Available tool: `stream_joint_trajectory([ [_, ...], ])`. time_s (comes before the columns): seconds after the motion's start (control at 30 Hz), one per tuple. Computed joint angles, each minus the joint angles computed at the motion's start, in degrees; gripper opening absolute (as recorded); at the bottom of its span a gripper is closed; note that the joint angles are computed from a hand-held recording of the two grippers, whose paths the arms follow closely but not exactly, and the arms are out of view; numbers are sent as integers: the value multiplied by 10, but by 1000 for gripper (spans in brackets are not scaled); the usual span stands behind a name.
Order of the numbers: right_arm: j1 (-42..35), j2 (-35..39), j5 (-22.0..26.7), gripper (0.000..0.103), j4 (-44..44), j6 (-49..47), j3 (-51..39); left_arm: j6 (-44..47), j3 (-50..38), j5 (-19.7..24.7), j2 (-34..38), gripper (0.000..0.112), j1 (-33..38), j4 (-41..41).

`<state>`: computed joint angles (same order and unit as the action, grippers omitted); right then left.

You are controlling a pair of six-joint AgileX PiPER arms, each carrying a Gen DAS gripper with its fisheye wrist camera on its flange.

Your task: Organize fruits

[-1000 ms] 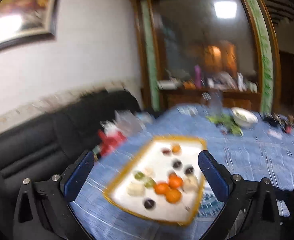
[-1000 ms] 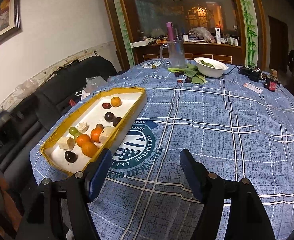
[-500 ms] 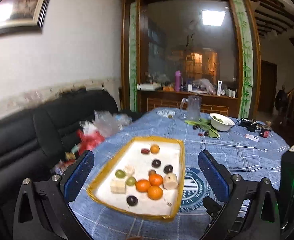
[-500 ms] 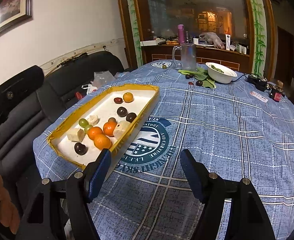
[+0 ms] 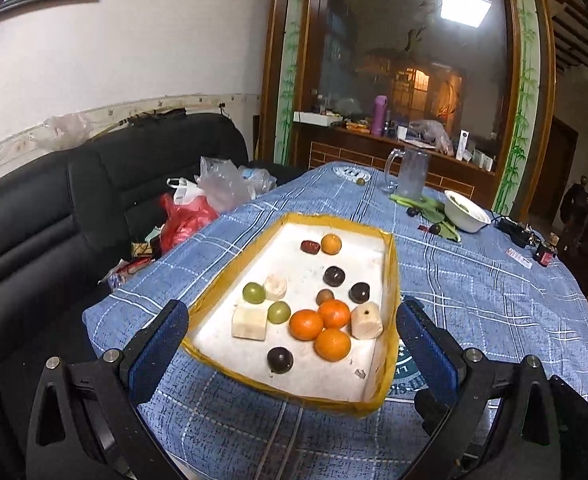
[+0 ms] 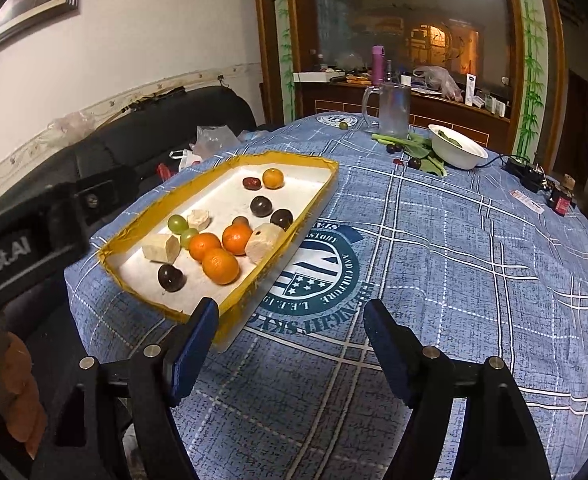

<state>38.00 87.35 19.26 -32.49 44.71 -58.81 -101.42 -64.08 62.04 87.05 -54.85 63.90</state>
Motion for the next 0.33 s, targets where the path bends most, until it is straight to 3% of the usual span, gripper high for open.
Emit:
stream_joint_trajectory([
  [0.33, 28, 14, 9, 80, -13, -9, -13, 43, 32, -53, -33, 103, 53, -23],
])
